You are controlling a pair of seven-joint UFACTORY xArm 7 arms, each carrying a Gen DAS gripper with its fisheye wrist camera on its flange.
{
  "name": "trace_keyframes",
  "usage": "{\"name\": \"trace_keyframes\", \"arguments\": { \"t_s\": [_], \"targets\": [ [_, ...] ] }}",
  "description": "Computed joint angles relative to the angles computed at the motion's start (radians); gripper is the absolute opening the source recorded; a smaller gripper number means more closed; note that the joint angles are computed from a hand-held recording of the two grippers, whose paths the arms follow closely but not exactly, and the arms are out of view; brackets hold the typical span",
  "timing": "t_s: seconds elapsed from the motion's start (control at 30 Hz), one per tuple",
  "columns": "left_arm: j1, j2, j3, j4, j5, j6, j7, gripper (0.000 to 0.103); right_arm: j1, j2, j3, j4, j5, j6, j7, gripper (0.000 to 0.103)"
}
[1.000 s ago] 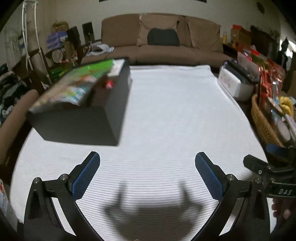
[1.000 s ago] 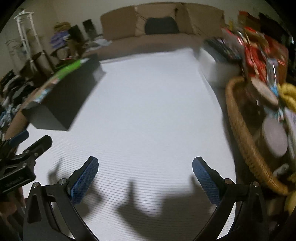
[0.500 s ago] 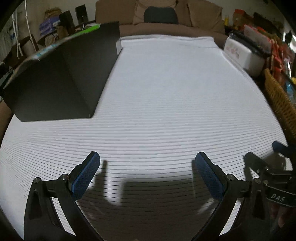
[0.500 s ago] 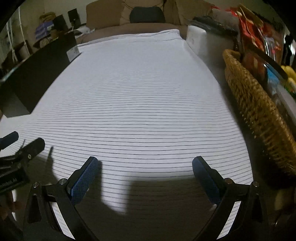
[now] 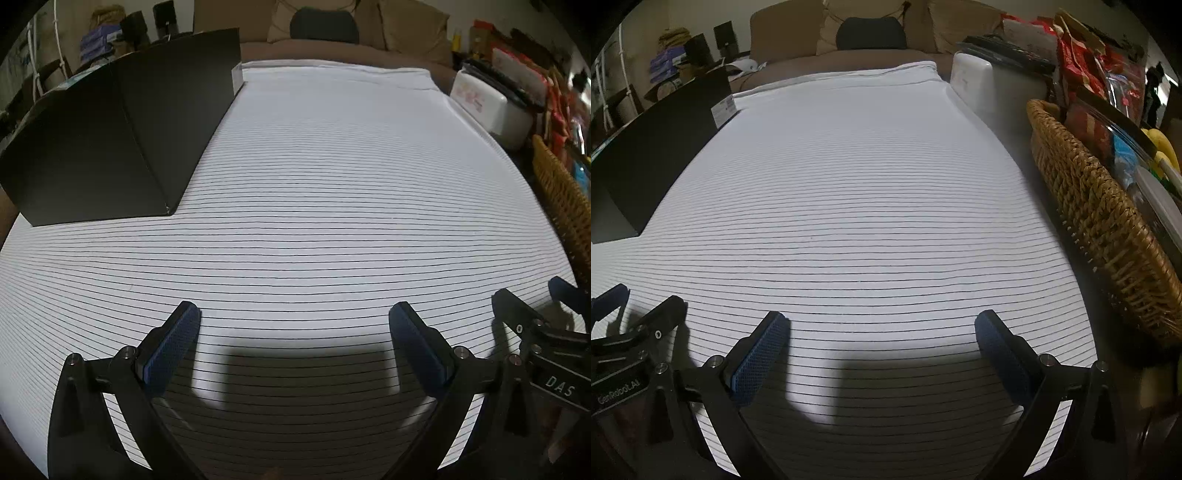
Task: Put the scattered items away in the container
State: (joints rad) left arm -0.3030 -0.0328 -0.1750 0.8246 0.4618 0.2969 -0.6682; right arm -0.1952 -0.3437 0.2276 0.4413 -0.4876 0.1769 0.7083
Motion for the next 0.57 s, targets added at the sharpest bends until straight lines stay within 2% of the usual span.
{"name": "trace_keyframes", "arguments": {
  "t_s": [0.57],
  "targets": [
    [0.004, -0.006, 0.000, -0.006, -0.010, -0.003, 0.013, 0.103, 0.000, -0.001, 0.002, -0.001, -0.005, 0.000, 0.007, 0.103]
  ]
}}
